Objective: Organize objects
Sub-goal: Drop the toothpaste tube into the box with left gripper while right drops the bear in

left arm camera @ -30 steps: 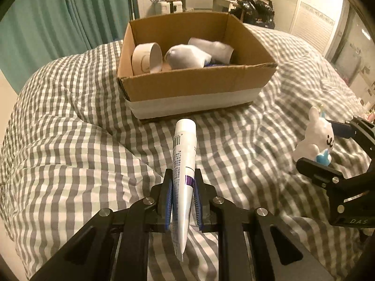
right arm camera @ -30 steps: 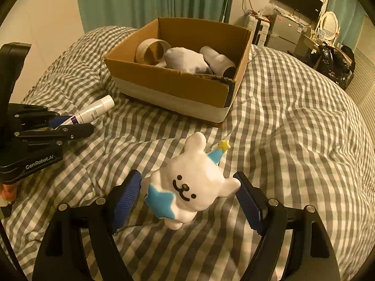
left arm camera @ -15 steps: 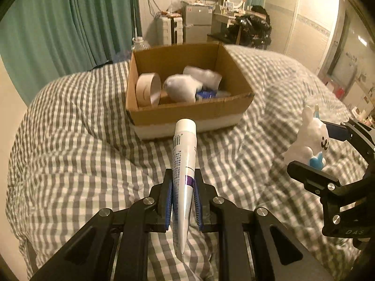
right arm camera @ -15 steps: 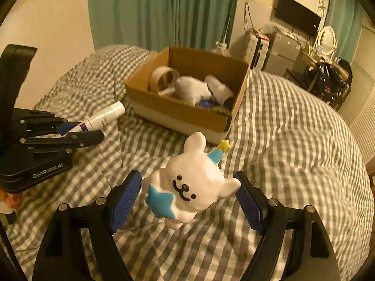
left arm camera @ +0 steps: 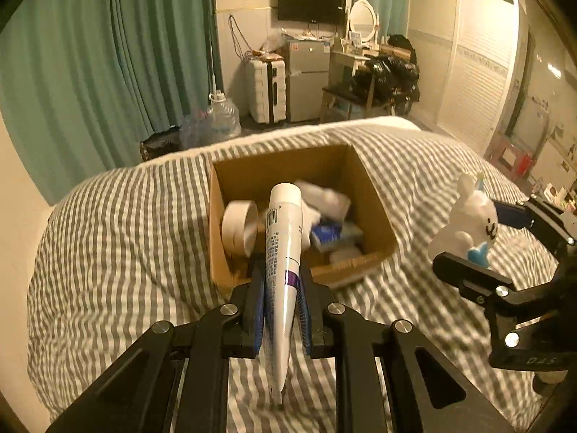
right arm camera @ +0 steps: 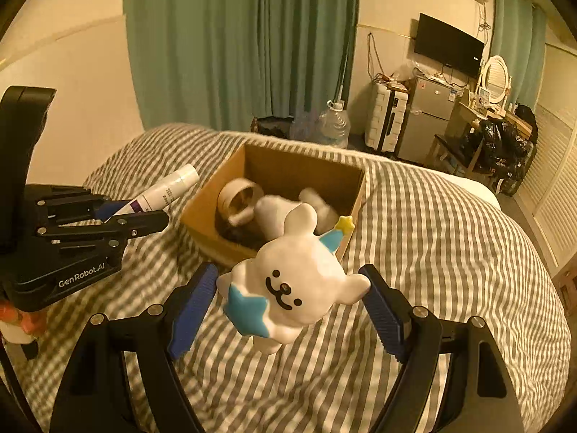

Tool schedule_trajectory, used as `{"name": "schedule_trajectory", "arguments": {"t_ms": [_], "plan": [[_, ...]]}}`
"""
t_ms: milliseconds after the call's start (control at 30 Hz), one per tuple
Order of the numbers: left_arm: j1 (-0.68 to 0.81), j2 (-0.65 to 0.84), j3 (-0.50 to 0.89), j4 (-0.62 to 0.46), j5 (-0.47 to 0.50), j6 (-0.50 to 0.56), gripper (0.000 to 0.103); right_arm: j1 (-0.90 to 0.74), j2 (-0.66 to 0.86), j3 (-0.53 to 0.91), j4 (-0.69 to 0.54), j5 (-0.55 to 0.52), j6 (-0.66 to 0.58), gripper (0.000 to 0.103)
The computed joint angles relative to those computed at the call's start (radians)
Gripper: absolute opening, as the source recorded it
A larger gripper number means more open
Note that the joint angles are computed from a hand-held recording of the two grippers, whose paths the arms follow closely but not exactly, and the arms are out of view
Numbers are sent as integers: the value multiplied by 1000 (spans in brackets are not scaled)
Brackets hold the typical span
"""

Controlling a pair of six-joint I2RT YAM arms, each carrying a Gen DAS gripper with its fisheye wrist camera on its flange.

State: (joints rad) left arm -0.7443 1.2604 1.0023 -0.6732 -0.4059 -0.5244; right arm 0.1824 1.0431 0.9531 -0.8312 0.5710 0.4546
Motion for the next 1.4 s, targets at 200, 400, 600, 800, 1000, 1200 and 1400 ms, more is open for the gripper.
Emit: {"name": "schedule_trajectory", "arguments": {"t_ms": [200, 400, 600, 800, 1000, 1200, 1400], "plan": [[160, 163, 125, 77, 129, 112, 16, -202, 112, 61, 132, -141, -151, 80], [245, 342, 230, 184, 163, 216, 16, -350, 312, 172, 247, -235, -284, 80], [327, 559, 322, 251, 257, 234, 16, -453, 490, 224, 350, -339, -339, 80], [346, 655, 369, 299, 295, 265, 16, -517, 612, 299, 386, -387, -384, 80], [340, 715, 395, 306, 328, 284, 16, -544, 661, 312, 414, -416, -370, 80], [328, 695, 356, 329, 342, 279, 18, -547, 651, 289, 426, -436, -351, 80], [315, 612, 303, 301, 358, 246, 30, -529, 577, 267, 382, -404, -320, 80]]}}
